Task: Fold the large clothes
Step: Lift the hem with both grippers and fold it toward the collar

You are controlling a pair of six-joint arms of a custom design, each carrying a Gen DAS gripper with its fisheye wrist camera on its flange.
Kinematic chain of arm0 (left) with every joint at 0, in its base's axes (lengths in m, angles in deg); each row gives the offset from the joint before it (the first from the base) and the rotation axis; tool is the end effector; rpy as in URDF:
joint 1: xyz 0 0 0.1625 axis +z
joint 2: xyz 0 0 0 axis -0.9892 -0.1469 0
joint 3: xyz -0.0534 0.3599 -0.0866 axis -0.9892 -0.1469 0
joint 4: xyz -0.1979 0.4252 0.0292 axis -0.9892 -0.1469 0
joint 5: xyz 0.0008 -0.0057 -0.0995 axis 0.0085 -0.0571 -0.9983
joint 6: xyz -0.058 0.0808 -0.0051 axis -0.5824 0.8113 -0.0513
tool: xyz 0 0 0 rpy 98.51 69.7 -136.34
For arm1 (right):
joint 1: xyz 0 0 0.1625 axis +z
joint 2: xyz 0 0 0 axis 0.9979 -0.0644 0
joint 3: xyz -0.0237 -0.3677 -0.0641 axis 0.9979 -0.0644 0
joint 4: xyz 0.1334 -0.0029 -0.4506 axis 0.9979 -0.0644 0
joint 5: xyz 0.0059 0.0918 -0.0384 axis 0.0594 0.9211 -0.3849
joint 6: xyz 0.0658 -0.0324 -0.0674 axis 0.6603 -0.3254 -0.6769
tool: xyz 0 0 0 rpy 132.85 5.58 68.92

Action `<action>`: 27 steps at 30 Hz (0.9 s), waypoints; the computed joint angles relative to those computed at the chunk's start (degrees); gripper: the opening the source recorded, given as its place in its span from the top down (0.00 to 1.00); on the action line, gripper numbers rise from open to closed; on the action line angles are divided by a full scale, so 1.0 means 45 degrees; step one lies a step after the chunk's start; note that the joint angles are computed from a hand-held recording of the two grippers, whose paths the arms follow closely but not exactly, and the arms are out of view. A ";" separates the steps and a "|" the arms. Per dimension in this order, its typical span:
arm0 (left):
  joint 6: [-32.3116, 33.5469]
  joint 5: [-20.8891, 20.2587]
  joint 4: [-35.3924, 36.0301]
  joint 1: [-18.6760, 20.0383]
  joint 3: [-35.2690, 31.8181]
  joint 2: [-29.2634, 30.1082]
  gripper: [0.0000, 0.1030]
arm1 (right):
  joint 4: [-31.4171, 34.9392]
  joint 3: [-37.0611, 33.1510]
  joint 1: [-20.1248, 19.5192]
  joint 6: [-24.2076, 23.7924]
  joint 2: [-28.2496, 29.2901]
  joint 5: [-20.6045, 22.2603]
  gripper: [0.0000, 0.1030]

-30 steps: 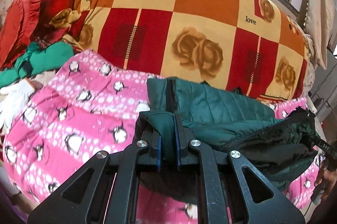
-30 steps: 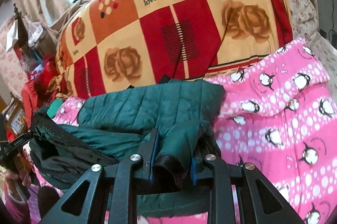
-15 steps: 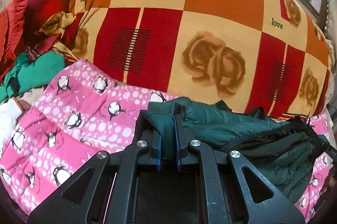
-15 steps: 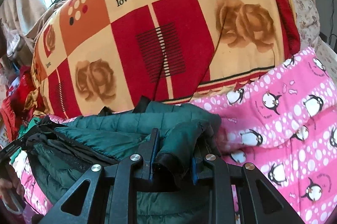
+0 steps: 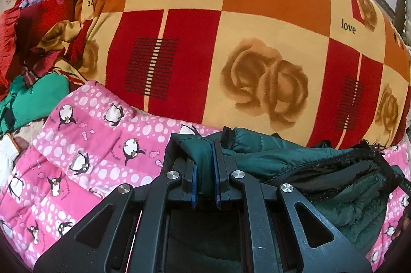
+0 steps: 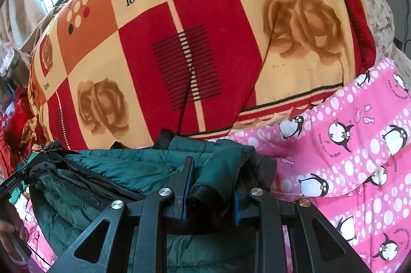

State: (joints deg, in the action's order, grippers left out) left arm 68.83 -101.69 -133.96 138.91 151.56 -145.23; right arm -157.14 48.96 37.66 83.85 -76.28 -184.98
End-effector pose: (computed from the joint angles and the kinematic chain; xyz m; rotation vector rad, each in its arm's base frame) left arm 0.0059 -0.3817 0.4251 0.2653 2.2834 -0.9984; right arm 0.3123 -0.3571 0.0882 0.0842 -2.4184 0.9871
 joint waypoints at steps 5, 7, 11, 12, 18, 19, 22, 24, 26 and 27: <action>0.0235 -0.0001 -0.0680 0.0485 -0.0023 0.0729 0.91 | 0.0032 -0.0228 -0.0260 -0.0140 0.0345 0.0028 0.77; 0.0318 -0.0021 -0.1006 0.0701 -0.0041 0.1043 0.91 | -0.0078 -0.0339 -0.0384 -0.0194 0.0544 0.0040 0.77; 0.0601 0.0114 -0.1668 0.1062 -0.0039 0.1735 0.91 | -0.0291 -0.0576 -0.0696 -0.0261 0.0943 0.0124 0.77; 0.0682 0.0140 -0.1903 0.1189 -0.0032 0.1954 0.91 | -0.0314 -0.0659 -0.0788 -0.0237 0.1078 0.0125 0.77; 0.1037 -0.0007 -0.2977 0.1852 -0.0057 0.3004 0.90 | -0.1017 -0.1105 -0.1422 -0.0051 0.2173 0.0144 0.77; 0.1147 -0.0006 -0.3136 0.1896 -0.0039 0.3110 0.90 | -0.1186 -0.1158 -0.1521 -0.0039 0.2366 0.0129 0.77; 0.1687 -0.0028 -0.3903 0.1893 0.0173 0.3211 0.89 | -0.1969 -0.1280 -0.1607 -0.0357 0.2911 -0.0063 0.73; 0.1743 -0.0289 -0.3897 0.1965 0.0127 0.3143 0.88 | -0.2684 -0.1282 -0.1589 -0.0793 0.3156 -0.0111 0.69; 0.1680 -0.0722 -0.3526 0.2052 0.0022 0.2858 0.87 | -0.2712 -0.1171 -0.1588 -0.0808 0.2975 0.0134 0.65; 0.1611 -0.0873 -0.3333 0.2057 -0.0021 0.2727 0.86 | -0.2683 -0.1081 -0.1561 -0.0791 0.2794 0.0293 0.63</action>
